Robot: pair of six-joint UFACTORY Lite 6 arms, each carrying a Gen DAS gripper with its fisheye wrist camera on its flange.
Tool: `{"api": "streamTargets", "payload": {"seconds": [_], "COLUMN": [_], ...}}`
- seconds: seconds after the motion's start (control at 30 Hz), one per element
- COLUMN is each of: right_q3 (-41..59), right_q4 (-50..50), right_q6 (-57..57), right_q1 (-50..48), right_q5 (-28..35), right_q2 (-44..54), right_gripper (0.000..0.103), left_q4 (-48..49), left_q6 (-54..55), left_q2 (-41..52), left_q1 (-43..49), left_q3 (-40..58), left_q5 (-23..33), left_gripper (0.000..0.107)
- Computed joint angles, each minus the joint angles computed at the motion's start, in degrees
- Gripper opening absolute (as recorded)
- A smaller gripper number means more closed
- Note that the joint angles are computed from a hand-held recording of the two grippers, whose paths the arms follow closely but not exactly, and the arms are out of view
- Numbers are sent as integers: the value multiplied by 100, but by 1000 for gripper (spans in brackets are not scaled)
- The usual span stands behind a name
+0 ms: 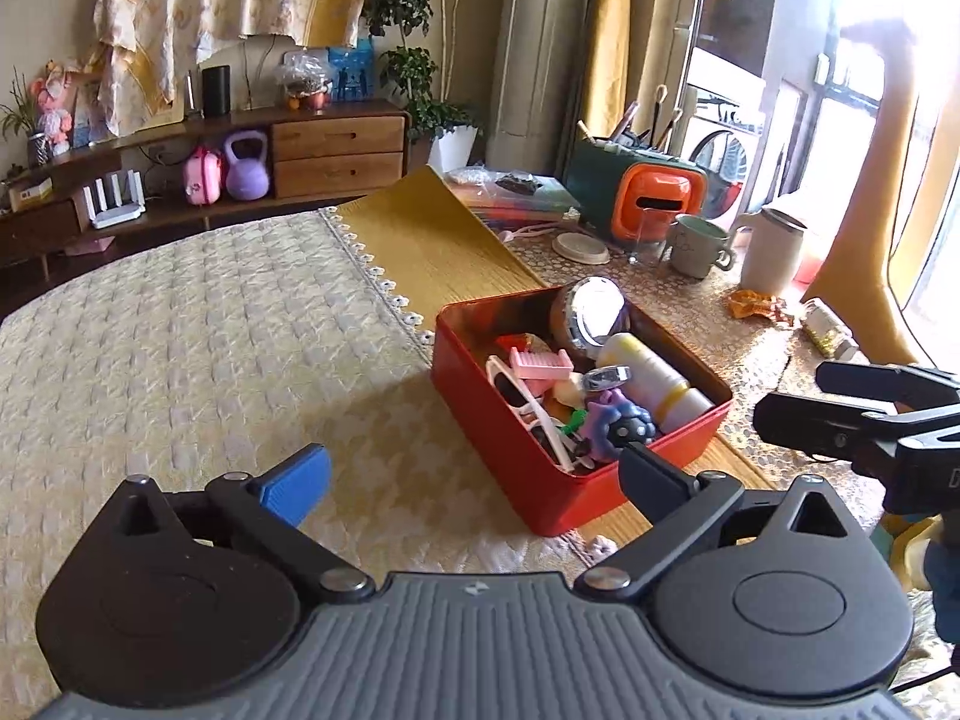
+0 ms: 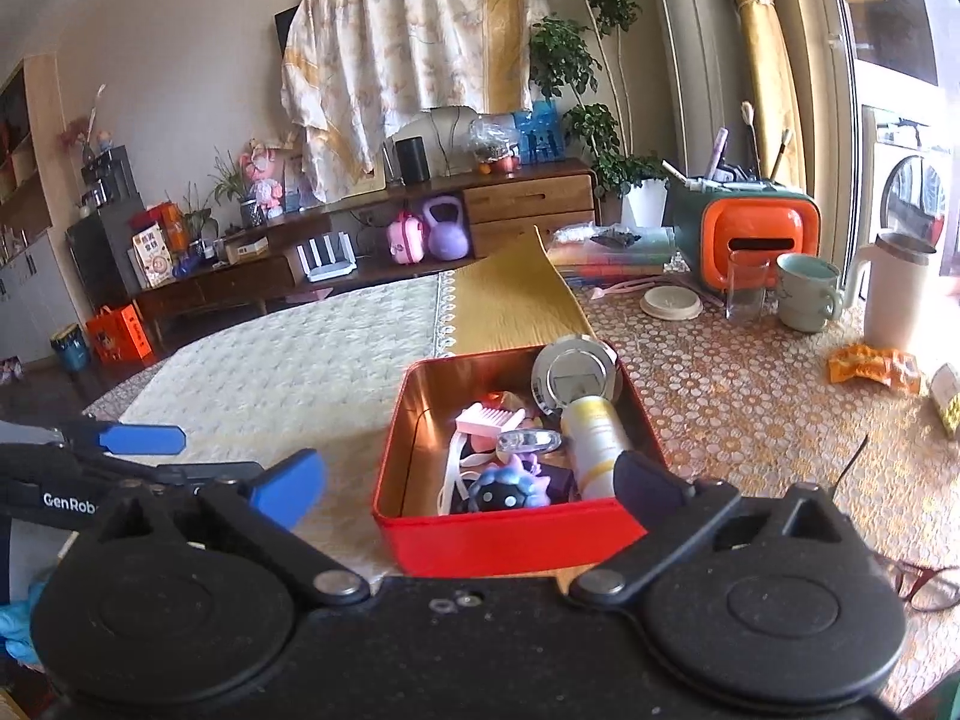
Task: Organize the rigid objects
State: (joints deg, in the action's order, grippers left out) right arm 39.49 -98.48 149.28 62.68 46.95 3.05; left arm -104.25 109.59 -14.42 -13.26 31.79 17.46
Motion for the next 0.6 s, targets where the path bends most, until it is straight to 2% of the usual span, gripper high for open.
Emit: {"api": "streamTargets", "payload": {"seconds": [0.13, 0.33, 0.6], "right_q3": [-67, -98, -83], "right_q4": [31, 245, 490], "right_q6": [160, 315, 271], "right_q1": [79, 293, 445], "right_q5": [25, 267, 383], "right_q2": [-24, 59, 147], "right_gripper": [103, 103, 103], "left_q4": [194, -243, -445], "left_q6": [-172, 304, 561], "left_q2": [-296, -640, -467], "left_q1": [71, -194, -311], "left_q3": [-213, -493, -508], "left_q5": [255, 79, 20], "left_gripper": [103, 103, 103]}}
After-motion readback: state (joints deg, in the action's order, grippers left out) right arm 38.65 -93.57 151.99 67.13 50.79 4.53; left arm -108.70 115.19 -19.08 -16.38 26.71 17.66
